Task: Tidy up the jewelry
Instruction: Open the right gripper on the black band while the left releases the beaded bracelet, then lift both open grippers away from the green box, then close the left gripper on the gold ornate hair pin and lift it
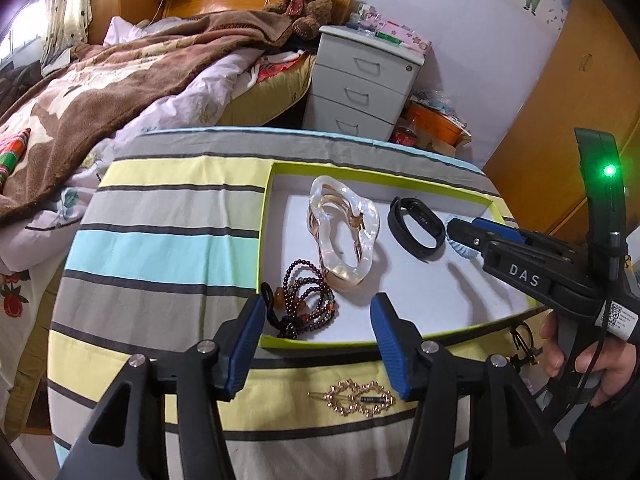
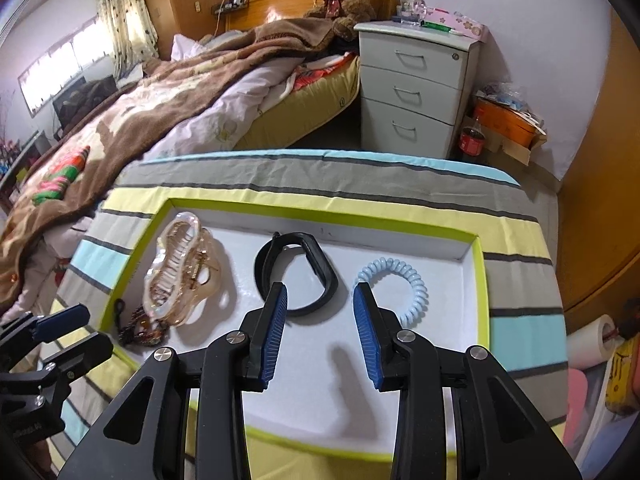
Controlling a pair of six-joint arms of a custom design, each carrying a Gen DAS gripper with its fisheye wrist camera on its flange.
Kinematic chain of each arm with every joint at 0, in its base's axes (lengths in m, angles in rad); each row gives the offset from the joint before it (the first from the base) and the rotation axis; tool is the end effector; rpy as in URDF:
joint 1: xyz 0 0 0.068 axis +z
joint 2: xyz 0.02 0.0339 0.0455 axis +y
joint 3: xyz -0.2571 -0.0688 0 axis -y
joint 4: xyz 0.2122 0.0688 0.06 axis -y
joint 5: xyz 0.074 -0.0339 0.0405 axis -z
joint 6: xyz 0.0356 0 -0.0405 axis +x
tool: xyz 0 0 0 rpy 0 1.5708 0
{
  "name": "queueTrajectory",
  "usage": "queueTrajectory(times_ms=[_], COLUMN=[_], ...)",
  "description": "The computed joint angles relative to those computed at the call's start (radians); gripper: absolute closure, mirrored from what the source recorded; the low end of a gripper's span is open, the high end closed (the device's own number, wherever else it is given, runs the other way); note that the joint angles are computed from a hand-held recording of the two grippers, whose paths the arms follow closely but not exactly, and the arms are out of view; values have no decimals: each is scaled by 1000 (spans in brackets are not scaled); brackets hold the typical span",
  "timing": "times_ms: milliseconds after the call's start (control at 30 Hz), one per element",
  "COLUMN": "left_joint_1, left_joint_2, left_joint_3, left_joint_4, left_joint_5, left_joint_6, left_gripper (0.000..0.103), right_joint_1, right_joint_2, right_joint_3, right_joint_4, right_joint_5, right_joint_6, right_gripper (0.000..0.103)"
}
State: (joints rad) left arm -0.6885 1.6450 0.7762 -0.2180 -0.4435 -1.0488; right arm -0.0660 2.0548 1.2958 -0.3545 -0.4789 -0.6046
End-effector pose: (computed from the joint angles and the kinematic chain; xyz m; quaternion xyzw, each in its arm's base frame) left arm 0.2192 -0.1606 0.1526 -0.2216 0.9223 -0.0406 0.3140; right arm 0.3818 -0.0088 0.1438 -0.3036 0.8978 0.1457 0.2839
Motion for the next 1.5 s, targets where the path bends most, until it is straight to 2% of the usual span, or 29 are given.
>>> queueTrajectory(times_ms=[267,300,333,367,833,1133,1233,1300,1367,1500], left_joint_1=[-101,-116,-125,-135,-142,-219,-270,-289,-267,-200], left_joint_2=[-64,-63,-59,-50,144,163,165,158,146,154], left_joint_3=[-49,-55,-57,-59,16,27,43,53,64,77], left_joint_4=[-44,-48,-48,-52,3,61,60,38,-6,-32], left_joint_5=[-61,-71,-75,-76,-2,36,20,-43,-81,-85], left_joint_6=[-67,-70,-65,-62,66,62,60,53,57,102], left_gripper=[44,44,44,44,44,44,44,44,44,44], right_joint_1=[-116,-133,-157,-178,-395,-479,-496,-503,-509,-508], right_joint_2=[-96,-104,-111,-117,-142,-115,-106,-102,-98,-94], right_joint_3=[-77,-85,-91,-99,-124,-108,-110,-110,-106,-114], right_joint_4=[-36,-40,-50,-54,-131,-165,-163,-166,-175,-183], right_joint_5=[-119,-132,-146,-158,-252,-275,-269,-269,-275,-273], right_joint_6=[-65,-76,-92,-103,-237,-286,-298,-303,-308,-319], right_gripper=[66,63,54,51,51,51,51,51,51,51])
